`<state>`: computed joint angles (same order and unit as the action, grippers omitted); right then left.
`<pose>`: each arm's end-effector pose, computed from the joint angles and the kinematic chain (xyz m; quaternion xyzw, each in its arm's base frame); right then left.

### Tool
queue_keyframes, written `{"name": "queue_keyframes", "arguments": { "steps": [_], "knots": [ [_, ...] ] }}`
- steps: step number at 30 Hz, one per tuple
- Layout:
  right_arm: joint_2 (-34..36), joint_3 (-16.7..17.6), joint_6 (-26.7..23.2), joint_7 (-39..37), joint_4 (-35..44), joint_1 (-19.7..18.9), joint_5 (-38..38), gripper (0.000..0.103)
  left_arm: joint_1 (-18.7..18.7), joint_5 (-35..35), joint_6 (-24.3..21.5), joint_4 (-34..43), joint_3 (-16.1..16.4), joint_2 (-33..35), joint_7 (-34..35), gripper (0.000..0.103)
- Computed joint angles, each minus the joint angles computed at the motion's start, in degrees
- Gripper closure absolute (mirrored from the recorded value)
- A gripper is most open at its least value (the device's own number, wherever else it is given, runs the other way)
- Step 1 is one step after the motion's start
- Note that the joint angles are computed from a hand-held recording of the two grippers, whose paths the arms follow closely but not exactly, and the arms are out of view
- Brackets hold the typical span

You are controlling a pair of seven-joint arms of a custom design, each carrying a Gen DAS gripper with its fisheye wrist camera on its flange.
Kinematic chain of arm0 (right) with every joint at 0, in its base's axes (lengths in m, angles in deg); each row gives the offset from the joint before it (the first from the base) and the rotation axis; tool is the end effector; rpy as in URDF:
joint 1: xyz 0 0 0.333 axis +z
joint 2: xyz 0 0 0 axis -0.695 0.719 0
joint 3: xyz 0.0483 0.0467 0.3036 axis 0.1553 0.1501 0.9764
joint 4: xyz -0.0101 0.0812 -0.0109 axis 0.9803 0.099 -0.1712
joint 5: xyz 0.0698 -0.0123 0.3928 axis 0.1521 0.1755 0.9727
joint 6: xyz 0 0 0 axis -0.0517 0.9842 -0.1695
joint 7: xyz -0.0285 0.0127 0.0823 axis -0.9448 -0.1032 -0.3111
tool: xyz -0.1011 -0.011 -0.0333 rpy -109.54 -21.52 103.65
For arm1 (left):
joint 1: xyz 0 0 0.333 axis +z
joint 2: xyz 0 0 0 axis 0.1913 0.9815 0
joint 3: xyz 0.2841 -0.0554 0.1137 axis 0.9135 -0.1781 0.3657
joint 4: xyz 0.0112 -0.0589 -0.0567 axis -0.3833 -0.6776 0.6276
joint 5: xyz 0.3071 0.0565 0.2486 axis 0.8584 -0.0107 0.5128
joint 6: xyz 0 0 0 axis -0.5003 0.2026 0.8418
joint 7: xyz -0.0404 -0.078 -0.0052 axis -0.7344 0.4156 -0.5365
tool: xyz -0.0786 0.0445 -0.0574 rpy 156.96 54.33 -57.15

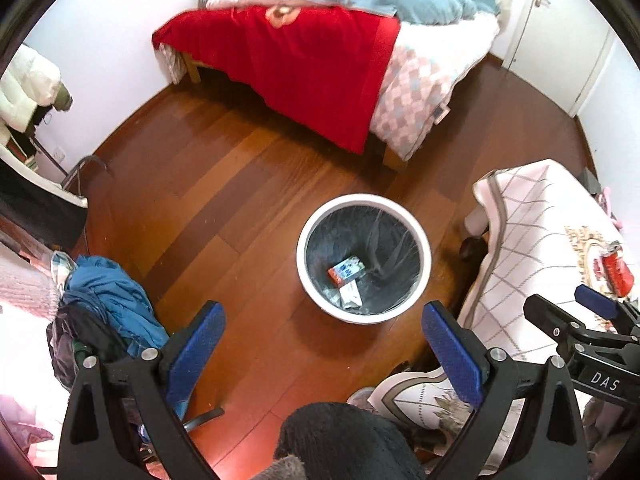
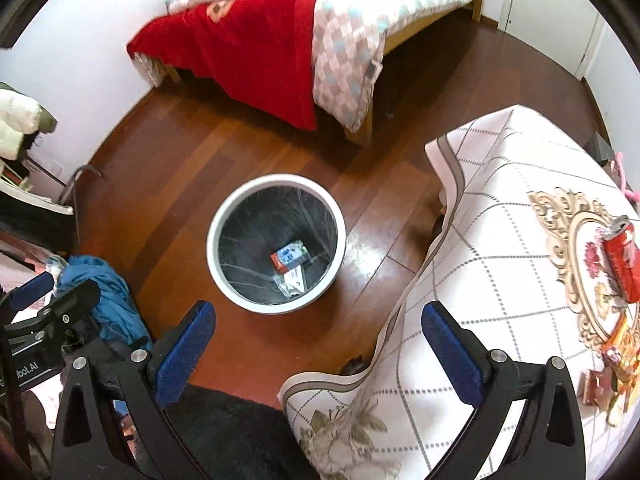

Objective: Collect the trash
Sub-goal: 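Move both tools back over the table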

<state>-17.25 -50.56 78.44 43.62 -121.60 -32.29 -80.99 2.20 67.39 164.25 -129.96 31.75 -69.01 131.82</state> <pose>0.5458 0.1321 0.4719 -0.6929 0.6936 -0.0804 0.1798 0.5563 -0.1966 0.4822 -0.6940 0.6852 -0.1560 0.1566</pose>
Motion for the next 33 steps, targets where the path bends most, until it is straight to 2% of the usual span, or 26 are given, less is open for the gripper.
{"name": "queue_keyframes", "arguments": {
  "steps": [4, 9, 13, 16, 19, 22, 25, 27, 30, 33],
  "knots": [
    [-5.72, -0.72, 0.61, -1.56, -3.16, -0.05, 3.43, 0.000, -0.52, 0.04, 0.66, -1.05, -0.66, -3.32, -0.31, 0.002],
    [-13.81, -2.61, 1.88, -4.02, -7.47, 0.10, 9.07, 0.000, -1.50, 3.52, 0.13, -0.72, -2.64, -6.25, -3.30, 0.002],
    [-20.36, -4.27, 2.02, -4.99, -11.20, -0.74, 11.13, 0.000, -3.11, 6.97, 0.07, 0.80, -4.67, -5.92, -7.60, 0.002],
    [-25.53, -6.07, 0.96, -4.95, -14.51, -2.76, 11.40, 0.000, -5.20, 6.91, 0.79, 2.62, -5.67, -3.25, -9.06, 0.002],
    [-29.96, -8.52, -2.17, -4.96, -17.48, -6.30, 10.67, 0.000, -8.44, 8.18, -0.17, 6.91, -6.75, 2.53, -9.87, 0.002],
    [-33.21, -10.35, -5.48, -4.06, -20.56, -12.84, 6.73, 0.000, -13.02, 9.51, -3.15, 13.75, -7.20, 10.76, -9.98, 0.002],
    [-33.14, -12.84, -8.48, -3.90, -21.72, -19.60, 2.65, 0.000, -18.00, 8.76, -6.65, 22.56, -7.13, 19.80, -8.24, 0.002],
    [-31.09, -14.41, -9.33, -5.21, -21.42, -24.35, -1.21, 0.000, -21.10, 7.06, -9.35, 29.45, -6.97, 26.02, -7.13, 0.002],
    [-25.70, -15.93, -9.58, -7.81, -19.36, -30.21, -7.13, 0.000, -23.70, 0.91, -12.45, 38.46, -7.74, 33.66, -4.50, 0.002],
    [-18.70, -17.92, -9.35, -11.57, -15.78, -33.35, -9.73, 0.000, -26.41, -3.87, -15.25, 46.47, -8.08, 39.89, -2.41, 0.003]
  ]
}}
